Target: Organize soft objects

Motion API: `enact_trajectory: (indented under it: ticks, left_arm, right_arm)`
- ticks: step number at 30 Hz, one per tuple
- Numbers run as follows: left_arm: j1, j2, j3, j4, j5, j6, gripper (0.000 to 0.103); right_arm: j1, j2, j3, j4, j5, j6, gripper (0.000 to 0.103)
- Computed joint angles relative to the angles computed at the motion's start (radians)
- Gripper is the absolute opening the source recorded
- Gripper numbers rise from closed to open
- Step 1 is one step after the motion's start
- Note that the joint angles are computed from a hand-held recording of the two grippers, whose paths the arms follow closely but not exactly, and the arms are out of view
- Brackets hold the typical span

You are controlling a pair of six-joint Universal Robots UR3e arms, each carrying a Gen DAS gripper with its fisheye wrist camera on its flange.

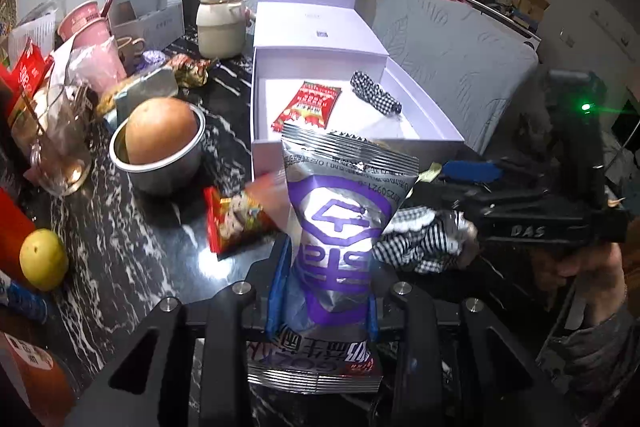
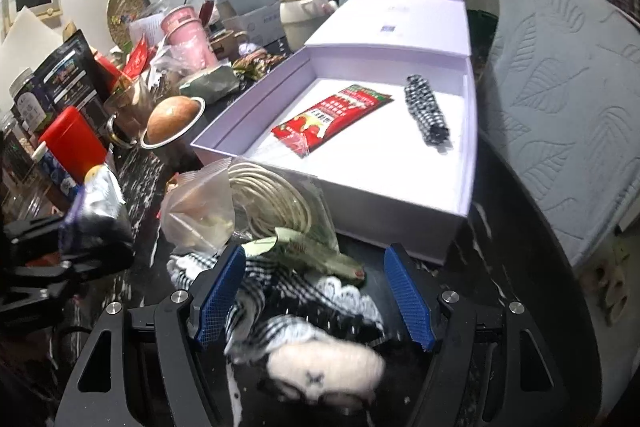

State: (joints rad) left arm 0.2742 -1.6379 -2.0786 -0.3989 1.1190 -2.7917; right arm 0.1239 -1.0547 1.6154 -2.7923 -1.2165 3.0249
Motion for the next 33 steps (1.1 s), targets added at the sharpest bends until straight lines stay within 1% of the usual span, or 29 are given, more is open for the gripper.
enact_trajectory:
  ticks: [3, 5, 8, 9, 10, 12, 15, 18, 20, 21, 23, 33]
  left_arm:
    - [-0.012, -0.029, 0.031, 0.003, 0.008, -0.013, 0.031]
    - [-0.011, -0.046, 0.044, -0.005, -0.001, -0.018, 0.031]
    - [-0.013, -0.051, 0.047, -0.011, 0.000, -0.020, 0.031]
    - [-0.015, -0.058, 0.051, -0.014, 0.003, -0.020, 0.031]
    - [-0.015, -0.058, 0.050, -0.016, 0.002, -0.019, 0.031]
    - [-0.017, -0.061, 0.050, -0.023, 0.004, -0.018, 0.031]
    - [-0.020, -0.060, 0.045, -0.022, 0.009, -0.017, 0.031]
    - [-0.013, -0.051, 0.039, -0.035, -0.005, -0.015, 0.031]
    - [-0.008, -0.039, 0.028, -0.039, -0.014, -0.012, 0.031]
    - [-0.006, -0.029, 0.020, -0.041, -0.018, -0.010, 0.031]
    - [-0.003, -0.010, 0.004, -0.045, -0.028, -0.005, 0.031]
    - [-0.017, 0.087, -0.081, -0.091, -0.069, 0.028, 0.031]
  right_arm:
    - [-0.006, 0.041, -0.054, 0.051, 0.033, -0.021, 0.073]
    - [-0.018, 0.059, -0.077, 0.082, 0.075, -0.041, 0.073]
    - [-0.025, 0.076, -0.096, 0.105, 0.101, -0.054, 0.071]
    - [-0.027, 0.081, -0.099, 0.108, 0.111, -0.059, 0.066]
    - [-0.028, 0.085, -0.103, 0.115, 0.118, -0.063, 0.064]
    - [-0.032, 0.090, -0.102, 0.120, 0.135, -0.070, 0.051]
    - [-0.026, 0.088, -0.093, 0.107, 0.123, -0.079, 0.048]
    - [-0.021, 0.068, -0.072, 0.110, 0.114, -0.086, 0.045]
    - [-0.027, 0.047, -0.042, 0.105, 0.118, -0.083, 0.043]
    - [-0.031, 0.037, -0.027, 0.101, 0.121, -0.081, 0.037]
    - [-0.043, 0.008, 0.014, 0.088, 0.136, -0.074, 0.034]
    - [-0.089, -0.171, 0.287, -0.025, 0.118, -0.017, 0.029]
